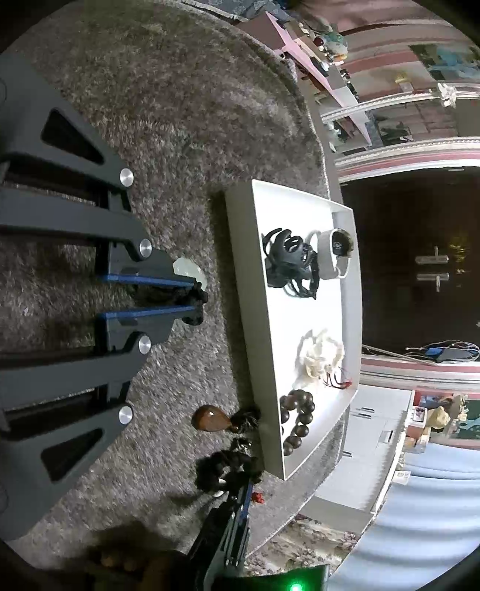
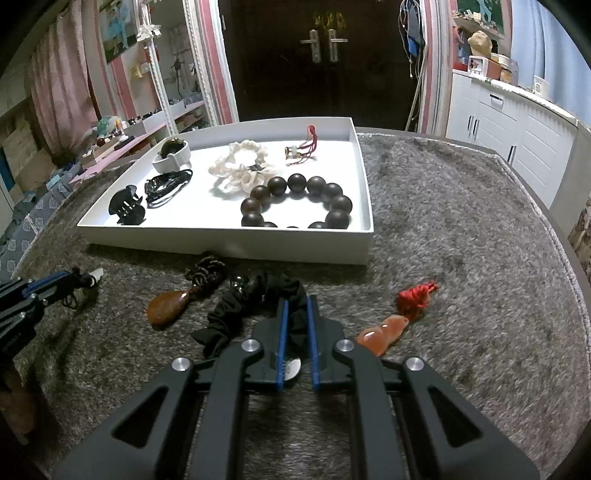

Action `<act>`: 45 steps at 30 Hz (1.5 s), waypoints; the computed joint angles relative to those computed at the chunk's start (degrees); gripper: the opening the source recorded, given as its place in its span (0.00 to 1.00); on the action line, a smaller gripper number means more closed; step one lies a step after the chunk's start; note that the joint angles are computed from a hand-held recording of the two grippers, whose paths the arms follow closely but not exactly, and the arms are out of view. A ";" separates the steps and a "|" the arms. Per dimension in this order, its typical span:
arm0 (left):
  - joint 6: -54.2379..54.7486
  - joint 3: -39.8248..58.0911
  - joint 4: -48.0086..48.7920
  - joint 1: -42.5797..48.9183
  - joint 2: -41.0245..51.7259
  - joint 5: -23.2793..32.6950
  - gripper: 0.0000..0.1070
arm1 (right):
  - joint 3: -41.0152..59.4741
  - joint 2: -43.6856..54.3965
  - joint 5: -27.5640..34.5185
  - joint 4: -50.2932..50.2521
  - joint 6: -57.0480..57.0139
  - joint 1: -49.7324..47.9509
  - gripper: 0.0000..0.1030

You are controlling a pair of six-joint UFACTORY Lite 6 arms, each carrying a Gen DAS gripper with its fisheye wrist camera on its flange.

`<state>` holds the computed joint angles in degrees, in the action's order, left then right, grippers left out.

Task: Organize jewelry
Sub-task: 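Lift the jade pendant and black scrunchie off the rug with both tools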

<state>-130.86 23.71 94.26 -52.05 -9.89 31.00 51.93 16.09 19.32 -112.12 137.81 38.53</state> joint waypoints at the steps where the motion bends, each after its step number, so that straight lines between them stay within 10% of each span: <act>1: 0.84 -0.08 -0.85 -0.42 -0.54 0.49 0.05 | -0.11 -0.13 0.11 -0.04 0.03 0.09 0.09; 22: 8.72 -0.51 -5.29 -1.92 -4.64 -1.25 0.01 | -1.82 -5.73 1.93 8.49 -7.46 3.59 0.09; 28: 5.11 1.68 -2.22 -5.06 -0.05 -0.32 0.35 | -2.05 -5.06 1.59 6.92 -5.99 2.89 0.09; 32: 2.78 3.40 0.21 -4.79 3.81 -0.77 0.37 | -2.38 -4.67 1.25 4.99 -4.00 2.33 0.09; 35: 0.87 4.90 2.24 -3.32 7.55 -2.05 0.11 | -2.57 -4.43 1.42 3.68 -2.63 2.35 0.09; 45: 5.39 3.16 -1.56 -2.69 1.77 -0.48 0.00 | -2.65 -5.68 2.23 4.88 -3.95 2.86 0.09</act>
